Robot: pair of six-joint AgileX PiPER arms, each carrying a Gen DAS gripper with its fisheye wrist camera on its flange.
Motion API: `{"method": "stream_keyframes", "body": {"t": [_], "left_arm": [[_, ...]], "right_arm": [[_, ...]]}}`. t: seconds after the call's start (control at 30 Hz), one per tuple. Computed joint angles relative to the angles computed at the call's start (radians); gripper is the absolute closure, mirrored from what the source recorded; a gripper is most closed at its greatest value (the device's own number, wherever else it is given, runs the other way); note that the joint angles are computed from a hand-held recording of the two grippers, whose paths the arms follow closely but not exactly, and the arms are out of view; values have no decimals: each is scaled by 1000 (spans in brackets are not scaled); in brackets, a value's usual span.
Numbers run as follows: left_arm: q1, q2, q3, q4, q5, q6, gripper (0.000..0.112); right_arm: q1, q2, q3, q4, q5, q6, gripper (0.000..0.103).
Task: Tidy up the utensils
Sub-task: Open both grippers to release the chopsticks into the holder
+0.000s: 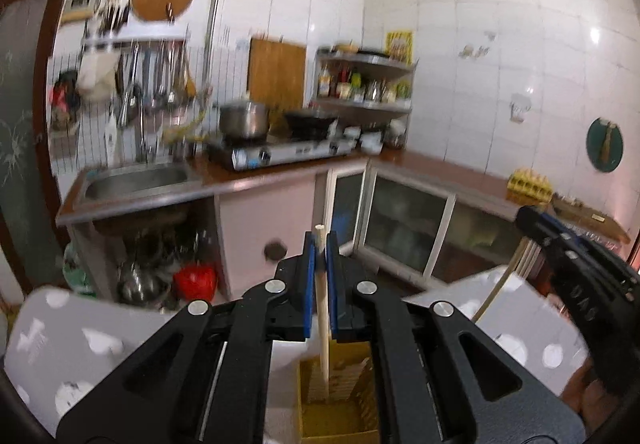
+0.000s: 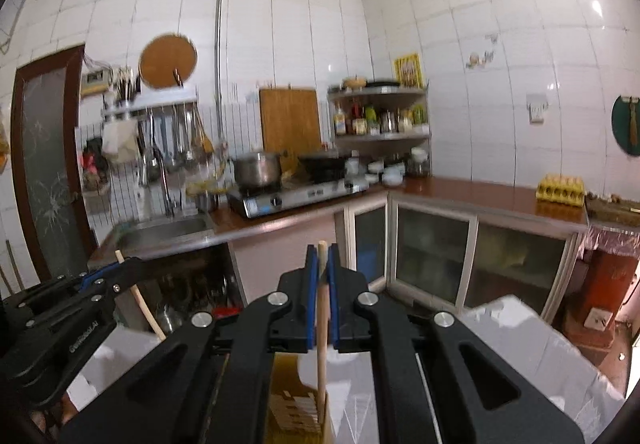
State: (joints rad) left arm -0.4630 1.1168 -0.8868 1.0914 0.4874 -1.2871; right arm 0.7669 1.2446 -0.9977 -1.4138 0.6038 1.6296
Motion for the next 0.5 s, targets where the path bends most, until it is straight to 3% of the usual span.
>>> {"method": "stream_keyframes", "body": {"t": [0.13,0.23,0.3,0.33,0.37,0.43,0.5], "left_arm": [[70,22,45,-76,-54,39,106],[101,-17,48,-172,-43,119,72],[76,-70,53,-139,13,103,52],[54,-94,48,-136,50,108,49],[30,-125,39,-150,99,134,44],[-12,-187,29,-167,174,167,40],[-95,-266,28,-146,291,167,23]], "right_arm": [[-44,28,38,51,-56,-14,96],[-73,32,35,159,-79,-115,95],[-73,17,31,227,-58,-198,73],[-69,-9,39,248,-46,-219,48],[-63,-29,44,258,-33,-227,41],[-30,-89,52,315,27,-278,41],[17,-148,72,349,97,-300,41]]}}
